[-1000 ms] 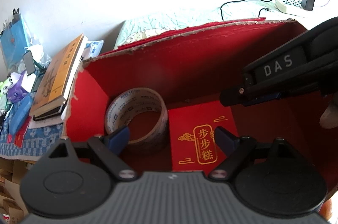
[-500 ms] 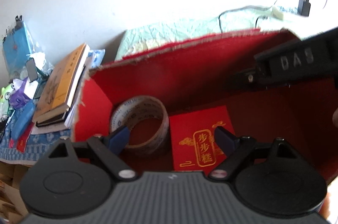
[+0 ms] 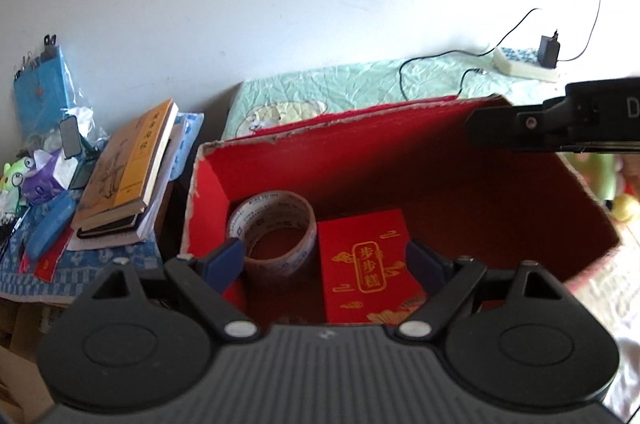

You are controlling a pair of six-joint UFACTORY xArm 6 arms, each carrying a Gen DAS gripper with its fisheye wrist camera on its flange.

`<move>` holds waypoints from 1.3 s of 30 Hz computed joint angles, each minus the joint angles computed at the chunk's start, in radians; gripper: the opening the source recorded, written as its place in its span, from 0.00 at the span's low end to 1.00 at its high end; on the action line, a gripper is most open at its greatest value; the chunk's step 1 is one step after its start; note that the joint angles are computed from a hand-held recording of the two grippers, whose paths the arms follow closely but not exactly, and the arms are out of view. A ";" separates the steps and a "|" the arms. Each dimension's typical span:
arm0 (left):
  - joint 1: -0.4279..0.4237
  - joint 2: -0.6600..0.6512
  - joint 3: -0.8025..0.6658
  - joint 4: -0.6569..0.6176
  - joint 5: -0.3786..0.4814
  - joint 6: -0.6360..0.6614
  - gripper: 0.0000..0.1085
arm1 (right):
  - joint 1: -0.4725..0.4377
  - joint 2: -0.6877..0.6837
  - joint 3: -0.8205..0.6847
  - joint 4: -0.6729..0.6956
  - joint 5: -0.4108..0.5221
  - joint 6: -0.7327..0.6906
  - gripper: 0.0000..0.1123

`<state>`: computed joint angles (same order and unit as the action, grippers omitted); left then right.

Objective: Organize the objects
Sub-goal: 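Withdraw the right gripper and move it to the beige ribbon-tied slipper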

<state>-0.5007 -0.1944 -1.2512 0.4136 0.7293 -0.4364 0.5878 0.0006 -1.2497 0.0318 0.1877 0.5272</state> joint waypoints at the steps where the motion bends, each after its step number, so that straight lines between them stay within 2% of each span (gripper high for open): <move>1: -0.005 -0.015 0.009 -0.005 0.000 -0.001 0.81 | 0.003 -0.013 0.012 -0.005 -0.007 -0.001 0.37; 7: -0.039 -0.105 0.072 -0.027 -0.008 0.004 0.81 | 0.011 -0.089 0.103 -0.034 -0.049 -0.004 0.40; 10: -0.053 -0.144 0.102 -0.084 -0.006 0.030 0.81 | 0.015 -0.133 0.158 -0.001 -0.059 -0.035 0.40; 14: -0.071 -0.173 0.125 -0.162 0.014 0.055 0.81 | 0.028 -0.195 0.233 0.093 -0.065 -0.109 0.40; 20: -0.126 -0.196 0.147 -0.166 0.043 0.048 0.81 | 0.057 -0.285 0.332 0.260 -0.072 -0.246 0.39; 23: -0.151 -0.201 0.155 -0.220 0.057 0.084 0.81 | 0.072 -0.326 0.372 0.348 -0.065 -0.325 0.39; 27: -0.189 -0.194 0.166 -0.292 0.076 0.148 0.81 | 0.089 -0.348 0.395 0.453 -0.023 -0.420 0.39; 31: -0.211 -0.174 0.169 -0.339 0.092 0.168 0.81 | 0.092 -0.341 0.392 0.463 0.043 -0.439 0.39; 39: -0.184 -0.145 0.170 -0.465 0.115 0.196 0.81 | 0.085 -0.335 0.387 0.494 0.179 -0.447 0.39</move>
<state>-0.6844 -0.3393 -1.0811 -0.0516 0.8445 -0.2402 0.6724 -0.3343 -0.8631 0.5255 0.3668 0.0802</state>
